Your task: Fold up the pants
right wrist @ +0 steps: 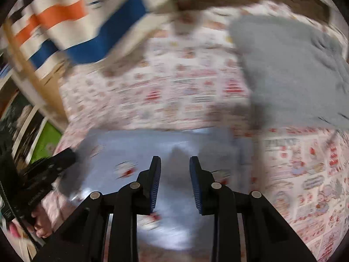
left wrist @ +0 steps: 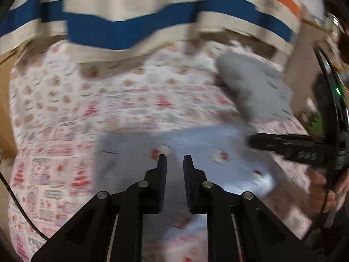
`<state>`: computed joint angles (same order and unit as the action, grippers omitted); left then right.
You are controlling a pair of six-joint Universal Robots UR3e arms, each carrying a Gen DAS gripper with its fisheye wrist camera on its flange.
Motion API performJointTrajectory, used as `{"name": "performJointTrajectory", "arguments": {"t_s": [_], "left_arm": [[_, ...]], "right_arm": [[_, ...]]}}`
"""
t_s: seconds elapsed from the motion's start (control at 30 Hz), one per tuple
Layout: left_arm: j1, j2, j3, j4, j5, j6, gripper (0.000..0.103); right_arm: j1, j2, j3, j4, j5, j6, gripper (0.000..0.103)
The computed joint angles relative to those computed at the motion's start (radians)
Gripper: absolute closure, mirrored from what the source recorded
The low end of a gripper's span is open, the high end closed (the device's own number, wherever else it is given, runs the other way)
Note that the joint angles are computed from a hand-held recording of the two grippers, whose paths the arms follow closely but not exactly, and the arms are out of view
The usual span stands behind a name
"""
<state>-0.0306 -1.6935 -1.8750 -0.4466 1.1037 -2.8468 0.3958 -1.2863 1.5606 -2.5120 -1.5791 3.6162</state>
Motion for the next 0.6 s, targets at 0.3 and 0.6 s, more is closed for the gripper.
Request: {"name": "performJointTrajectory", "arguments": {"t_s": [0.3, 0.6], "left_arm": [[-0.083, -0.109, 0.039, -0.009, 0.057, -0.054, 0.09], [-0.052, -0.125, 0.006, 0.021, 0.058, -0.023, 0.1]], "right_arm": [[0.011, 0.093, -0.016, -0.041, 0.118, 0.062, 0.073], [-0.02, 0.069, 0.097, -0.109, 0.069, 0.047, 0.077]]}}
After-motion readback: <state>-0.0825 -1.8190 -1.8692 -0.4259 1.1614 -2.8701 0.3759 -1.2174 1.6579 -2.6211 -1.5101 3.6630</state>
